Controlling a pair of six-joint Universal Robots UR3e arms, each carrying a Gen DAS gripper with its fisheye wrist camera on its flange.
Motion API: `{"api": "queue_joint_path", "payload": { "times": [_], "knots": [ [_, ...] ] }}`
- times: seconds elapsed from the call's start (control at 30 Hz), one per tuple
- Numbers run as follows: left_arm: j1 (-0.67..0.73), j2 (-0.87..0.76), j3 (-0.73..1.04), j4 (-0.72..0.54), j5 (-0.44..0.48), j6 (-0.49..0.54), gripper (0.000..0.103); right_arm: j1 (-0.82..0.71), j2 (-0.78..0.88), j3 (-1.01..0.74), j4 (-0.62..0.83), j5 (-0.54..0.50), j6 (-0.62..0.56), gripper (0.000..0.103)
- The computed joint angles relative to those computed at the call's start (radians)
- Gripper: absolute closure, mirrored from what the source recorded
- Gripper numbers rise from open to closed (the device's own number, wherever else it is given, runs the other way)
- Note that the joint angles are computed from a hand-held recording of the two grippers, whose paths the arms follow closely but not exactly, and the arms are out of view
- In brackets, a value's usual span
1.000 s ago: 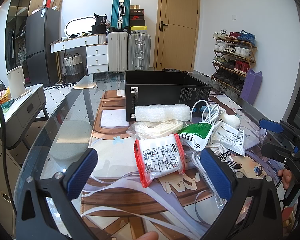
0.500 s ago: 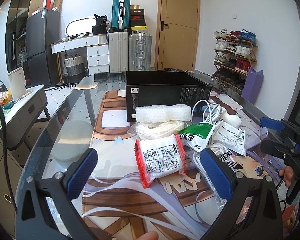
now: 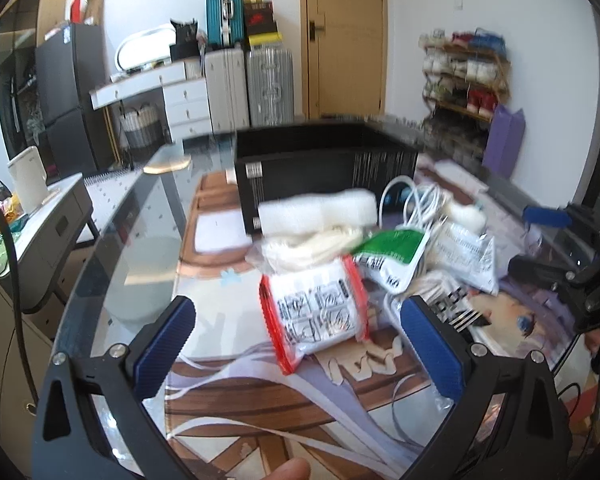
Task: Organize soft objects
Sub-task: 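Close the left gripper on the red-edged packet while the right gripper closes on the white pouch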
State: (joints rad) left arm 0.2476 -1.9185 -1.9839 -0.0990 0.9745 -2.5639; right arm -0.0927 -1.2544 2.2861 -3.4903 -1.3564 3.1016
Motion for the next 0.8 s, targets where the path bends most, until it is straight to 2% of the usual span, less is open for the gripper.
{"api": "queue_joint_path", "payload": {
  "times": [0.23, 0.43, 0.57, 0.7, 0.8],
  "knots": [
    [-0.043, -0.054, 0.077, -0.057, 0.097, -0.029, 0.0, -0.003, 0.022, -0.046, 0.087, -0.015, -0.004, 0.0],
    [-0.069, -0.079, 0.133, -0.113, 0.142, -0.041, 0.0, 0.01, 0.037, -0.1, 0.185, -0.057, -0.005, 0.0],
    [-0.068, -0.086, 0.156, -0.153, 0.138, -0.05, 0.0, 0.029, 0.063, -0.145, 0.217, -0.08, -0.021, 0.001],
    [-0.055, -0.094, 0.179, -0.197, 0.11, -0.049, 0.002, 0.051, 0.078, -0.191, 0.263, -0.089, -0.044, 0.012],
    [-0.047, -0.092, 0.174, -0.21, 0.085, -0.034, 0.008, 0.06, 0.096, -0.216, 0.284, -0.079, -0.058, 0.02]
  ]
}}
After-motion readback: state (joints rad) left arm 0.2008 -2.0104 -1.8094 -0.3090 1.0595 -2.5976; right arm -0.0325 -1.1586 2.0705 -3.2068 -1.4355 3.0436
